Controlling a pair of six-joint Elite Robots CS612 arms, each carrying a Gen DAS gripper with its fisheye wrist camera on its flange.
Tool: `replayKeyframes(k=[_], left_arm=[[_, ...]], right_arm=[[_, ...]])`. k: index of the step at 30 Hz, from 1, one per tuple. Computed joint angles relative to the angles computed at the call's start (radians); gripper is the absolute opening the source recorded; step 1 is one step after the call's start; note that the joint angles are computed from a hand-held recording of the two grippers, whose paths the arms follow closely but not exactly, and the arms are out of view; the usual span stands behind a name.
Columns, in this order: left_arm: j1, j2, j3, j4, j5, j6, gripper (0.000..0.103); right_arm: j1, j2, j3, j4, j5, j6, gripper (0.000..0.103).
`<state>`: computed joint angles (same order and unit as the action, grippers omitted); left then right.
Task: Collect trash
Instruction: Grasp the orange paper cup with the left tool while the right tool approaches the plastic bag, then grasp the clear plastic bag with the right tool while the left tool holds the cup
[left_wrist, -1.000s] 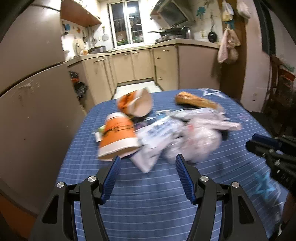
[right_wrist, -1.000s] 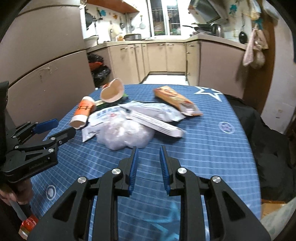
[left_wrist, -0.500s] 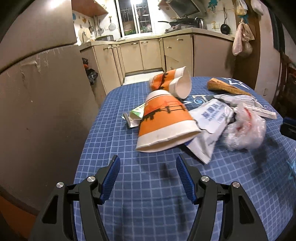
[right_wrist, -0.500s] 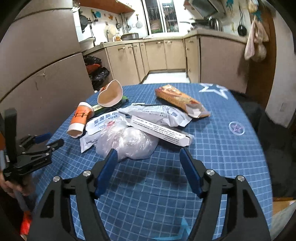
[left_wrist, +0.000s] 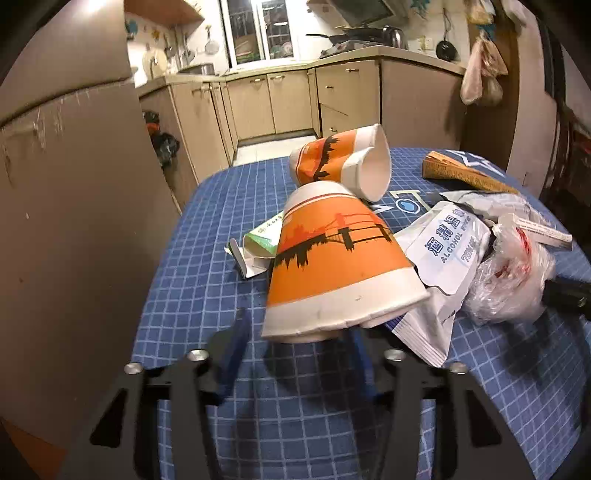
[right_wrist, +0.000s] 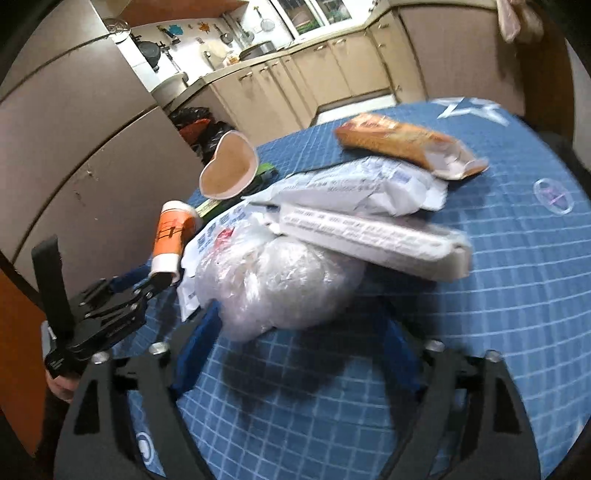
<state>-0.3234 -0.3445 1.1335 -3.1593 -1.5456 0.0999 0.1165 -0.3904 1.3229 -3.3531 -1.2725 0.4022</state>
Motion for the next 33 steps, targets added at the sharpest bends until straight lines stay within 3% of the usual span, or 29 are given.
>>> replayKeyframes(k=[1, 4, 9, 17, 24, 33], left_arm=[[0.003, 0.001, -0.003, 0.009, -0.016, -0.005, 0.018], [0.007, -0.001, 0.001, 0.006, -0.040, -0.016, 0.005], [0.010, -0.015, 0.040, -0.041, -0.062, -0.034, 0.004], [0.013, -0.059, 0.135, -0.117, -0.095, -0.060, 0.004], [0.004, -0.100, 0.223, -0.190, -0.071, -0.069, 0.004], [-0.016, -0.141, 0.320, -0.284, -0.043, -0.055, 0.004]], right_arm=[[0.000, 0.001, 0.000, -0.001, 0.003, -0.003, 0.049], [0.001, -0.001, 0.006, -0.017, 0.010, -0.015, 0.043], [0.004, -0.009, 0.025, -0.034, 0.010, -0.023, 0.030], [0.015, -0.032, 0.074, -0.075, -0.008, -0.056, 0.024], [0.020, -0.057, 0.134, -0.128, -0.013, -0.060, 0.020], [0.032, -0.093, 0.215, -0.209, -0.078, -0.076, 0.014]])
